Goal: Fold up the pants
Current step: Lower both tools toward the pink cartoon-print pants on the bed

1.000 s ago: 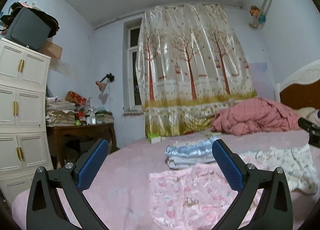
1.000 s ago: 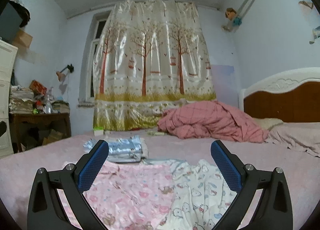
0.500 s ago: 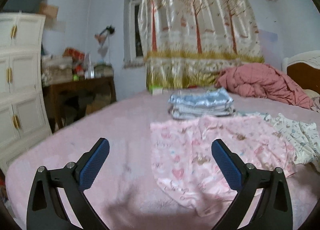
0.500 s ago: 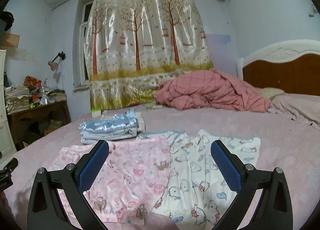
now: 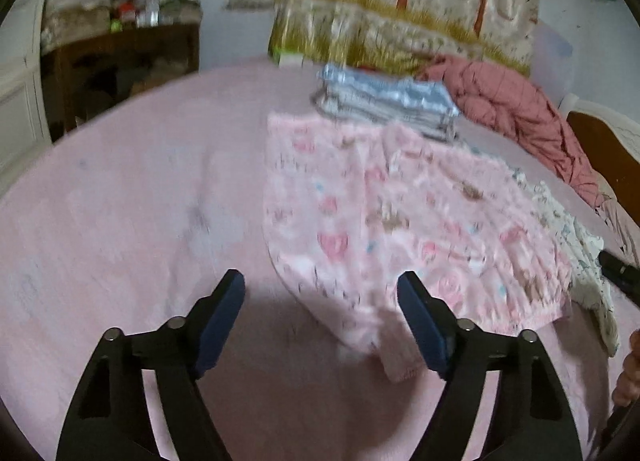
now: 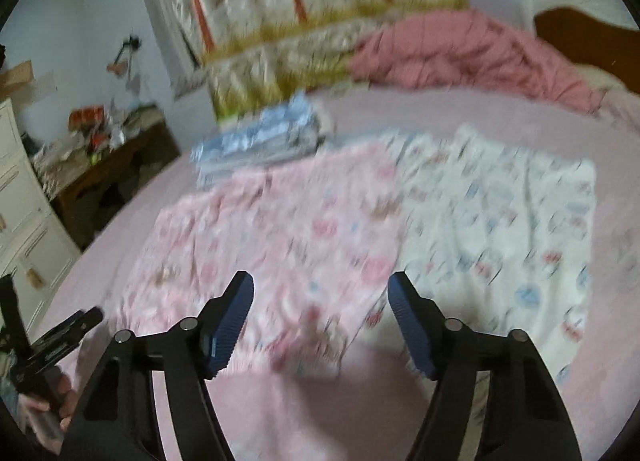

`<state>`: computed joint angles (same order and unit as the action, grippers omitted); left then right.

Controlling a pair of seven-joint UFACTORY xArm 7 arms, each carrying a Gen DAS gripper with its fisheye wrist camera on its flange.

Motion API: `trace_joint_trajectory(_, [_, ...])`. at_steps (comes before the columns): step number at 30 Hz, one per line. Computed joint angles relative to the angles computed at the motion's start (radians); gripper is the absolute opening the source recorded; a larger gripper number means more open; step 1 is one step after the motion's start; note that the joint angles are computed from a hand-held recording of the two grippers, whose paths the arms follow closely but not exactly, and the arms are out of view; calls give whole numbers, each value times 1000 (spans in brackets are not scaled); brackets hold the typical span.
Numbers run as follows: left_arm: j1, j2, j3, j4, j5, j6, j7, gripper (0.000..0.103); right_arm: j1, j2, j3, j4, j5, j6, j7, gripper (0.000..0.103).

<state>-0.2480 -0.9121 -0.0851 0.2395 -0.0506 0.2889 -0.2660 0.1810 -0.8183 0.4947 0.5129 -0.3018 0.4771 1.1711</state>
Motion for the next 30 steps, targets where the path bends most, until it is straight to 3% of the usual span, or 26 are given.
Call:
trace_joint_trajectory(2, [-20, 6, 22, 0, -13, 21, 7, 67, 38, 60, -26, 7, 32, -9, -22, 59])
trace_joint_trajectory(6, [-48, -15, 40, -10, -30, 41, 29, 65, 54, 143, -19, 14, 47, -13, -7, 51])
trace_joint_trajectory(9, [-63, -74, 29, -32, -24, 56, 59, 65, 84, 162, -28, 5, 55, -13, 4, 51])
trace_joint_trajectory(12, [-44, -114, -16, -38, 14, 99, 78, 65, 90, 142, 16, 9, 18, 76, 23, 51])
trace_joint_trajectory(18, [-54, -88, -57, -13, 59, 175, 117, 65, 131, 149, 0, 28, -8, 157, 3, 50])
trace_joint_trajectory(24, [-70, -73, -40, -4, 56, 199, 141, 66, 141, 200, 15, 81, -67, 241, -10, 50])
trace_joint_trajectory(30, [-57, -76, -68, -14, 66, 173, 122, 70, 99, 188, 54, 88, -152, 266, 89, 50])
